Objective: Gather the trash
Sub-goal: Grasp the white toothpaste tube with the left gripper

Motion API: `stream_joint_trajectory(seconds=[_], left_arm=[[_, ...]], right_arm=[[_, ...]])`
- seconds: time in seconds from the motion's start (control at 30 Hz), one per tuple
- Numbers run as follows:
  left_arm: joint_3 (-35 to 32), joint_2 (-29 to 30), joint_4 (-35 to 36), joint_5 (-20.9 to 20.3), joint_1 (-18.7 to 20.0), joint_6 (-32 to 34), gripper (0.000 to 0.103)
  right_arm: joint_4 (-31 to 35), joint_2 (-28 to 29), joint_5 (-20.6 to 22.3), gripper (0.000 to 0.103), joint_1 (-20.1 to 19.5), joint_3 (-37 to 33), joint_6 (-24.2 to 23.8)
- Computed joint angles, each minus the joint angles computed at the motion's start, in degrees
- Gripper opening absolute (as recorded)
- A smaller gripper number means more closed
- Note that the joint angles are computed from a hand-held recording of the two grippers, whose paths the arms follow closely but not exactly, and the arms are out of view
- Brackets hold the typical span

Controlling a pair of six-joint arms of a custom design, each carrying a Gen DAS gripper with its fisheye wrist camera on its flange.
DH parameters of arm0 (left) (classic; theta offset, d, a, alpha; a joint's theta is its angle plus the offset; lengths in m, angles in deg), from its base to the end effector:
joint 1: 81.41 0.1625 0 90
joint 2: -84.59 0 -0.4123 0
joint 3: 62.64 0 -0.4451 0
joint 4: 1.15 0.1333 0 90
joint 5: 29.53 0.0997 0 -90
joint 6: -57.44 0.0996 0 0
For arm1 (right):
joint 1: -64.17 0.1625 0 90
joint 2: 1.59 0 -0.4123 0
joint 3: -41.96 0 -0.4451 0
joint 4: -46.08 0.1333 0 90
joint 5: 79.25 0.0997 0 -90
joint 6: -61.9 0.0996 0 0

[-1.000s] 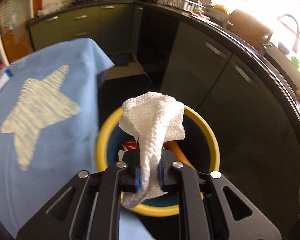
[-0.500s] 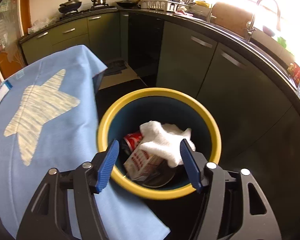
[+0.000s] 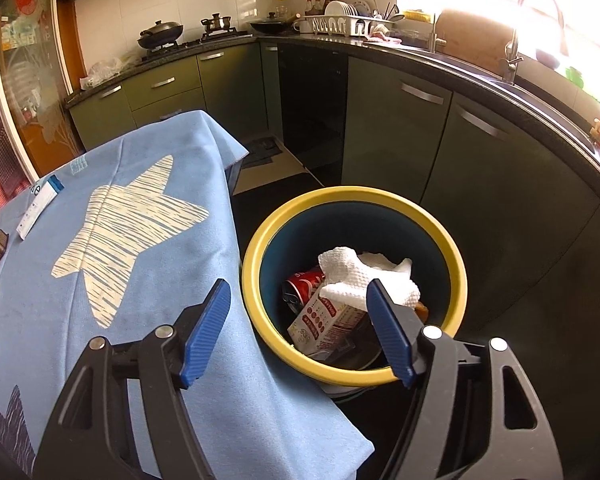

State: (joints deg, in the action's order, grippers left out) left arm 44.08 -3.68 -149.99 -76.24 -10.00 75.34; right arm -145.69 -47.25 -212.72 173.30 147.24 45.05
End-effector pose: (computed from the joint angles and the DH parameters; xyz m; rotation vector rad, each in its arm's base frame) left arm 0.0133 -0.5928 0.4431 0.3953 2.2555 -0.8389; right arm 0.2695 -0.5794 0.0867 0.3673 -2.2541 0.8876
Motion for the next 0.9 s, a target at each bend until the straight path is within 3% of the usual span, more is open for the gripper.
stream_joint_trajectory(seconds=[0.13,0.3,0.5,0.7,0.9], left_arm=[[-6.1,5.1,6.6,-0.1,0.4,1.8,0.097],[-18.6,14.2,21.3,-2.0,2.9,-3.8,0.097],[-25.9,21.4,23.2,-0.6,4.2,-0.5,0.095],[-32.3,26.5,27.2,1.2,5.6,-2.0,0.067],[-34.1,28.2,28.1,1.9,6.3,-2.8,0.039]], right_arm=[[-0.2,-0.5,0.7,0.067,-0.1,0.6,0.2],[-0.7,-1.1,0.8,0.068,-0.5,1.4,0.8],[-0.4,-2.0,1.2,0.068,-0.9,2.2,1.3],[-1.1,-2.2,1.9,0.069,-0.8,2.5,1.0],[-0.8,-2.3,2.2,0.069,-0.7,2.5,1.0]])
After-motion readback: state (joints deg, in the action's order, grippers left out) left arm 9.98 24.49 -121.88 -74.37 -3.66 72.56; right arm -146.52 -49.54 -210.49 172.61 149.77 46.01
